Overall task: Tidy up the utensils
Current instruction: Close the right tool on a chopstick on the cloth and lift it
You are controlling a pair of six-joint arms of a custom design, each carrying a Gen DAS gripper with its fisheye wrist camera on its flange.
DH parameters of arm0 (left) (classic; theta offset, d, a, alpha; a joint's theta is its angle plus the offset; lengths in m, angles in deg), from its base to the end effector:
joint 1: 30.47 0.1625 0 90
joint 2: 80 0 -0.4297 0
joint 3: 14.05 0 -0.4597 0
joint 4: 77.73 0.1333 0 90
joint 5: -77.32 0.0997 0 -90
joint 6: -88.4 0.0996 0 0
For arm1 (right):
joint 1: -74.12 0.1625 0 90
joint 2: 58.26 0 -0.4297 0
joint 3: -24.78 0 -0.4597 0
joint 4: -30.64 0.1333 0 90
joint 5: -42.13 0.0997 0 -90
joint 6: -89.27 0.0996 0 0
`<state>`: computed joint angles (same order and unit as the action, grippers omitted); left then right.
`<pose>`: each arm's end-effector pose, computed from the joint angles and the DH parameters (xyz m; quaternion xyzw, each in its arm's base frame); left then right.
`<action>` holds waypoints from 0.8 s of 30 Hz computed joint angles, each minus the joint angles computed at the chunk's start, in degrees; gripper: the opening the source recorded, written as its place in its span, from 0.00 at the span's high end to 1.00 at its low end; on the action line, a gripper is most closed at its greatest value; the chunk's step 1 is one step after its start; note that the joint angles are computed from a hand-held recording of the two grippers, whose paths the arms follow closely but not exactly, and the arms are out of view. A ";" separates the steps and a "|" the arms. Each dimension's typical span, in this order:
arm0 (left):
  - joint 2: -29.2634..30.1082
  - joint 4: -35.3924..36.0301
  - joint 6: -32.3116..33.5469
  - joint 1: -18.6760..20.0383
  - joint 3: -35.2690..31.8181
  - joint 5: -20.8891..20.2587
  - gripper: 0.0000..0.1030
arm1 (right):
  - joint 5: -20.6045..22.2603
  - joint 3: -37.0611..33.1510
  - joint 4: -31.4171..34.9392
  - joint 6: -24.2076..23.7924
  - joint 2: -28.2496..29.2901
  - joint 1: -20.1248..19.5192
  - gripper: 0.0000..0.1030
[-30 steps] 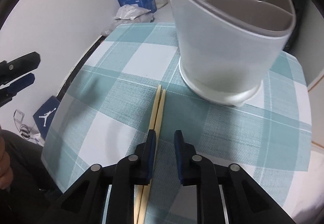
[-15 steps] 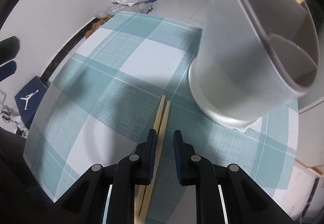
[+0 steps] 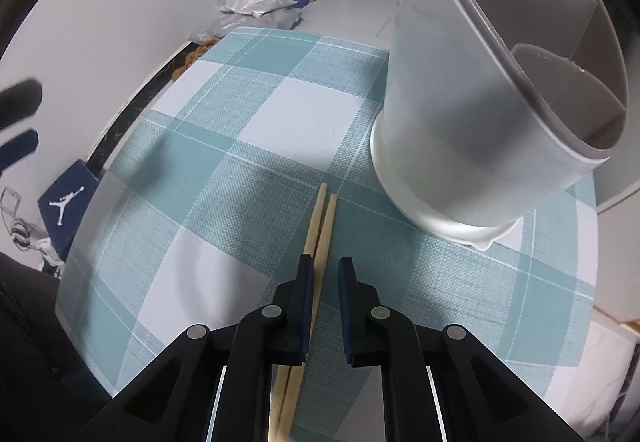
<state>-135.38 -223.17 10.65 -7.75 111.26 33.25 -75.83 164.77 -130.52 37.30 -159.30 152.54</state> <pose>-0.3646 -0.3748 -0.0077 -0.0343 0.9141 -0.3343 0.2270 0.0032 -0.4156 0.2740 0.2589 -0.8981 0.1066 0.3391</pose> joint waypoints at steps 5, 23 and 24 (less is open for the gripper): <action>-0.29 0.16 -0.07 0.00 0.18 0.15 0.22 | -2.19 -0.29 -3.14 -1.96 2.26 1.01 0.89; -0.78 4.61 -2.54 1.07 -0.18 1.05 0.22 | -4.41 -3.16 -9.66 -0.82 11.37 4.15 0.96; -0.68 6.35 -2.98 1.28 -0.56 1.25 0.22 | -3.62 -3.20 -8.93 -0.40 11.10 4.02 0.96</action>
<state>-136.06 -216.83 7.67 -6.47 110.69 34.50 -79.45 161.57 -139.45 36.90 -148.20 156.56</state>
